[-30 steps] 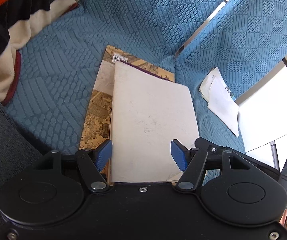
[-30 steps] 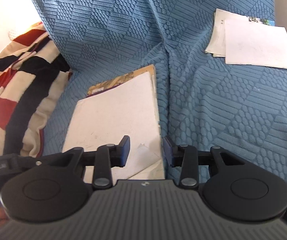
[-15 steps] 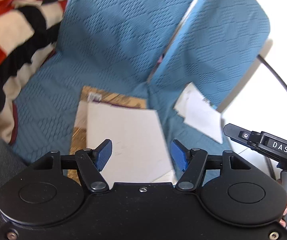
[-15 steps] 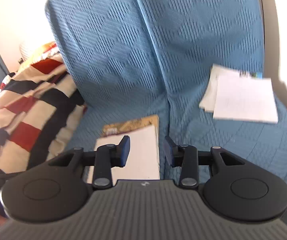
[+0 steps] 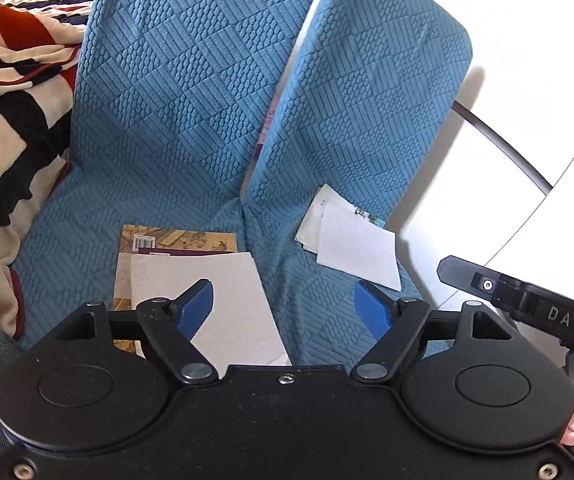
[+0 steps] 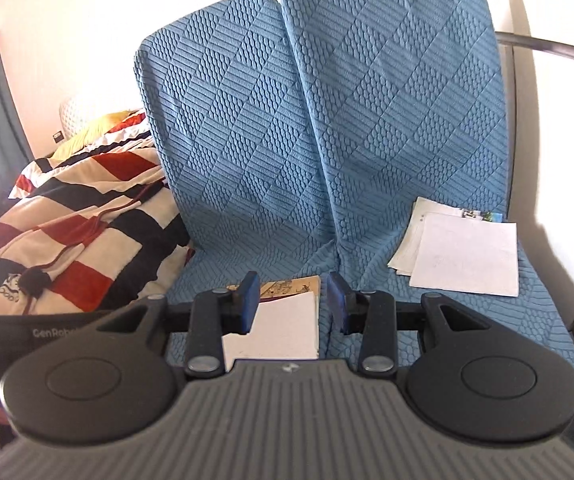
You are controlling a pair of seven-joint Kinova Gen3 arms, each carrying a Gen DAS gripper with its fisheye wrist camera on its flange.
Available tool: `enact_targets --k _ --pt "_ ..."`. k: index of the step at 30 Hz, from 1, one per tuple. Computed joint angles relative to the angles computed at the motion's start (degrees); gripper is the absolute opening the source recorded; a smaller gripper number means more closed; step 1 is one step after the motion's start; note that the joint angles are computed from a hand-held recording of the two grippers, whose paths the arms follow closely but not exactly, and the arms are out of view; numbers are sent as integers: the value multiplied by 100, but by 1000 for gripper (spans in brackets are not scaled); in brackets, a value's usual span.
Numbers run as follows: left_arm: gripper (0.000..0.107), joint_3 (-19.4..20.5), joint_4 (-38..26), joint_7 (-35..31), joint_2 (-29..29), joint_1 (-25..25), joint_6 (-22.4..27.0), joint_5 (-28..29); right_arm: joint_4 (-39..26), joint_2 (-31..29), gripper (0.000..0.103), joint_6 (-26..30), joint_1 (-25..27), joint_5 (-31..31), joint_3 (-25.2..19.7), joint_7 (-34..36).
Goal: Organize objects
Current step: 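Open the right gripper and lift both grippers away from the stack, then move both grippers over the white papers and postcards on the other seat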
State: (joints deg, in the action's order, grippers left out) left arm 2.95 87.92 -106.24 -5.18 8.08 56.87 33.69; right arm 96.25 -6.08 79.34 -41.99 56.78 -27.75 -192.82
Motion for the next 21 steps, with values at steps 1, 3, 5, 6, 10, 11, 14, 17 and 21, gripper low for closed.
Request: enact_targets --k 1,3,5,6,10,11,14,17,21 --pt "78 28 -18 53 -9 11 -4 -47 -16 -5 41 82 -23 -8 -38 -16" --pt "78 54 -23 141 -48 35 -2 -93 -43 -12 41 210 -59 -26 -90 -49" --pt "79 60 -61 195 -55 59 36 -111 -69 6 41 365 -101 -26 -142 -91" --pt "79 73 -82 234 -61 72 42 -147 -69 6 41 430 -127 -15 -160 -124" --pt "83 104 -151 295 -68 131 58 -212 -73 40 41 679 -235 -3 -209 -282" --pt "85 112 -156 319 -77 145 56 -224 -67 45 41 735 -263 -2 -212 -320" --pt "90 122 -166 322 -77 189 18 -223 -62 50 42 875 -331 -18 -202 -402" --pt "97 138 -176 288 -77 232 -28 -230 -72 82 42 1082 -410 -5 -219 -497" --pt "102 202 -192 348 -53 286 -90 -339 -26 47 42 1149 -447 -37 -207 -555"
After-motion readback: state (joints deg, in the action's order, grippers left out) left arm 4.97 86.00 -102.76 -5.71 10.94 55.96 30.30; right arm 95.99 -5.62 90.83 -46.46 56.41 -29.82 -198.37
